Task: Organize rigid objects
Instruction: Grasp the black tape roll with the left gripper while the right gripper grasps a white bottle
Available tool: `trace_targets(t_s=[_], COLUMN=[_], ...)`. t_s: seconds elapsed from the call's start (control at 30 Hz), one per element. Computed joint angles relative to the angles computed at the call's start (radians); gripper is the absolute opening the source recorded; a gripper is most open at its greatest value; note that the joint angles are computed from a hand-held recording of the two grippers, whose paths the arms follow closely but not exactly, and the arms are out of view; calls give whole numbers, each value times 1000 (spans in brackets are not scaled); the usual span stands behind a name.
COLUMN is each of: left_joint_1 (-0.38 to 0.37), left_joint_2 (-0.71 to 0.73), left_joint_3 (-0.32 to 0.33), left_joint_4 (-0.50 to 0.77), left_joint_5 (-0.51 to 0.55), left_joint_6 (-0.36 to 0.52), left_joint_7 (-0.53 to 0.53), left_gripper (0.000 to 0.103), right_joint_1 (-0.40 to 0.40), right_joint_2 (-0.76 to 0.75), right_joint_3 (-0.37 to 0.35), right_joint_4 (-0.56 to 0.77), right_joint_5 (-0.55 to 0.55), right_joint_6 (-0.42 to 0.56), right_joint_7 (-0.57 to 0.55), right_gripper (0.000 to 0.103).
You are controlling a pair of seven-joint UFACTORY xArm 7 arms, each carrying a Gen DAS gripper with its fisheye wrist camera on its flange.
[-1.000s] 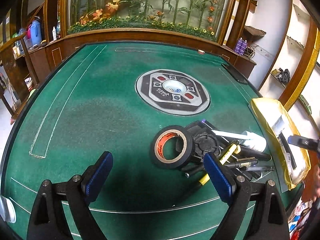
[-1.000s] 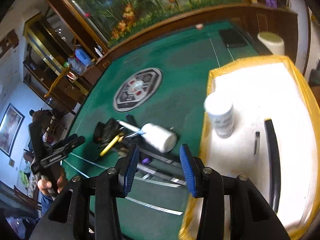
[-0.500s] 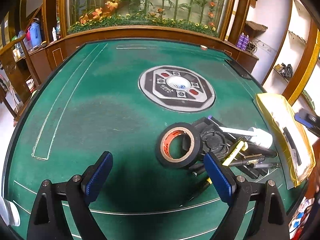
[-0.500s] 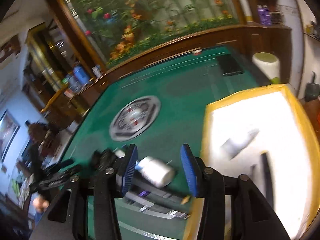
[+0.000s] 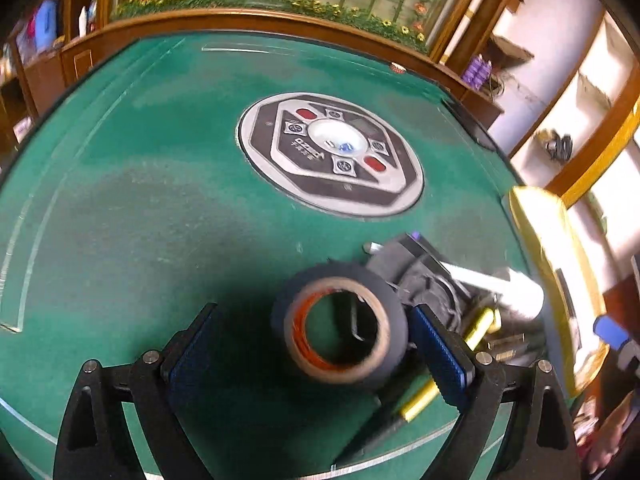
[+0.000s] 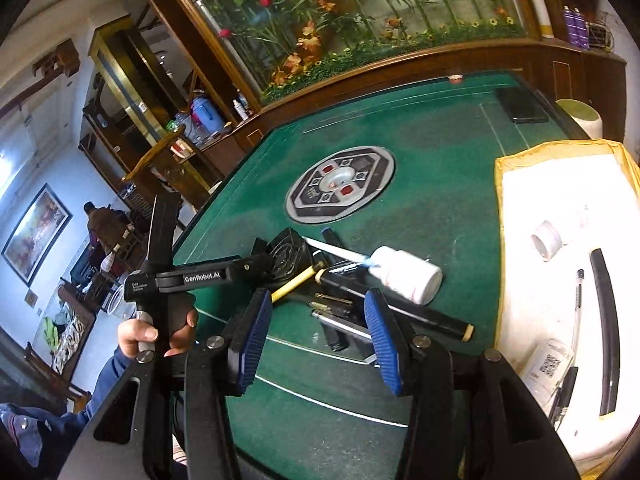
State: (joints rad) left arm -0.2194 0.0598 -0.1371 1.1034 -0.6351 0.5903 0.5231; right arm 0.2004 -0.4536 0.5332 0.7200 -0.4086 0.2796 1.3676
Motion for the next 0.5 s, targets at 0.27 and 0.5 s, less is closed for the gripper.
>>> trace_targets(t_s=[0.27,0.5], left_joint_1=[-11,-27], left_joint_2=[-103,-183], left_joint_3=[11,45], left_joint_4=[-105,-221], left_joint_5=[-26,197], left_joint_6=[-43,-145], left_joint_7=[85,-33], left_gripper=[67,67], right_joint_1=[65,148], right_joint_2=[68,213], right_joint_3=[-100,-220], right_joint_4=[85,175], right_joint_5=[30,98], right_joint_6=[216,319], right_joint_7=[-172,-437], right_gripper=[47,47])
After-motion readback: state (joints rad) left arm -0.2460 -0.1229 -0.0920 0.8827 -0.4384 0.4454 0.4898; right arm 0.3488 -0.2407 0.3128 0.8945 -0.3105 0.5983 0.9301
